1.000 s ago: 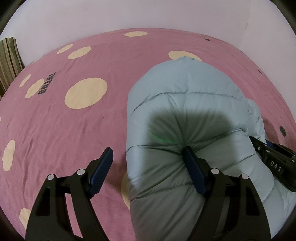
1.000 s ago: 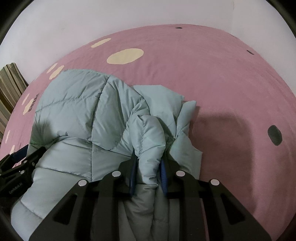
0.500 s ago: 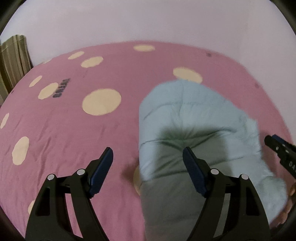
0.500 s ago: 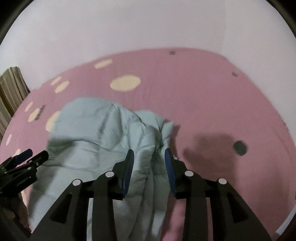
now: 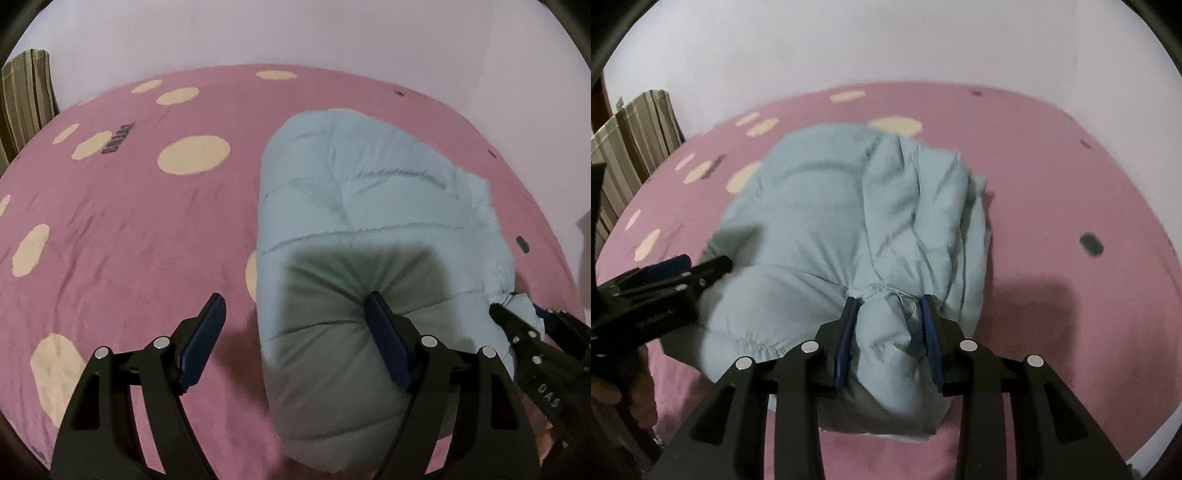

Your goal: Fold large clothes

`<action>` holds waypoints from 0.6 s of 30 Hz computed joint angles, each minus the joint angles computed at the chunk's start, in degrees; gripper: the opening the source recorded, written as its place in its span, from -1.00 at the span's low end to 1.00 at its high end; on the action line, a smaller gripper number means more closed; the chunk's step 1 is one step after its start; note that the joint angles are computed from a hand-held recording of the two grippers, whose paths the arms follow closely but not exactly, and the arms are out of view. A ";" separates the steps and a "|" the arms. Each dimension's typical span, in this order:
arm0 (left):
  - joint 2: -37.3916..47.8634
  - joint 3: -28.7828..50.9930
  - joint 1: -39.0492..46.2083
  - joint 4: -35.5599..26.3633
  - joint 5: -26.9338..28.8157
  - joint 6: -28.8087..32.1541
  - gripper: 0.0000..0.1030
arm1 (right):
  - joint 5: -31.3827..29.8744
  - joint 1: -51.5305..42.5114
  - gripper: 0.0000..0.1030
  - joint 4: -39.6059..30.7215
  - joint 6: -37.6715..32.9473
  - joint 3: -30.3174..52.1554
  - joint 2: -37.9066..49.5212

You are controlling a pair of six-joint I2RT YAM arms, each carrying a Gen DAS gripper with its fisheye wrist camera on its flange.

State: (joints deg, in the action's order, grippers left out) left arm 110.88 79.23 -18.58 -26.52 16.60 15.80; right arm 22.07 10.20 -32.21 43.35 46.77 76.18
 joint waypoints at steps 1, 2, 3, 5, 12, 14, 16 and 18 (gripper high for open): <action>0.36 -0.43 -0.32 0.58 -0.51 -0.09 0.53 | -0.57 -0.40 -0.32 1.40 0.01 -0.97 0.64; 0.43 -0.94 -0.45 1.04 -0.66 -0.15 0.53 | -0.86 -0.59 -0.32 2.74 0.09 -1.80 1.35; 0.81 -1.45 -0.67 1.72 -0.91 -0.07 0.53 | -0.99 -0.63 -0.32 3.62 0.19 -2.35 1.80; 2.23 -1.23 -0.71 1.87 -0.80 -0.38 0.55 | -1.06 -0.60 -0.32 5.18 0.62 -3.33 2.58; 3.71 -3.78 -1.30 7.07 -2.28 -0.21 0.60 | 0.40 -0.16 -0.32 7.71 0.90 -4.09 4.55; 3.81 -3.93 -1.26 7.30 -2.20 -0.40 0.60 | 1.02 -0.01 -0.32 7.76 1.04 -4.48 4.15; 3.69 -4.00 -1.32 7.47 -2.36 -0.42 0.60 | 1.52 0.34 -0.32 7.49 1.46 -4.10 4.37; 3.20 -4.26 -1.46 7.59 -2.74 -0.38 0.60 | 1.74 0.48 -0.32 7.26 1.86 -3.98 4.21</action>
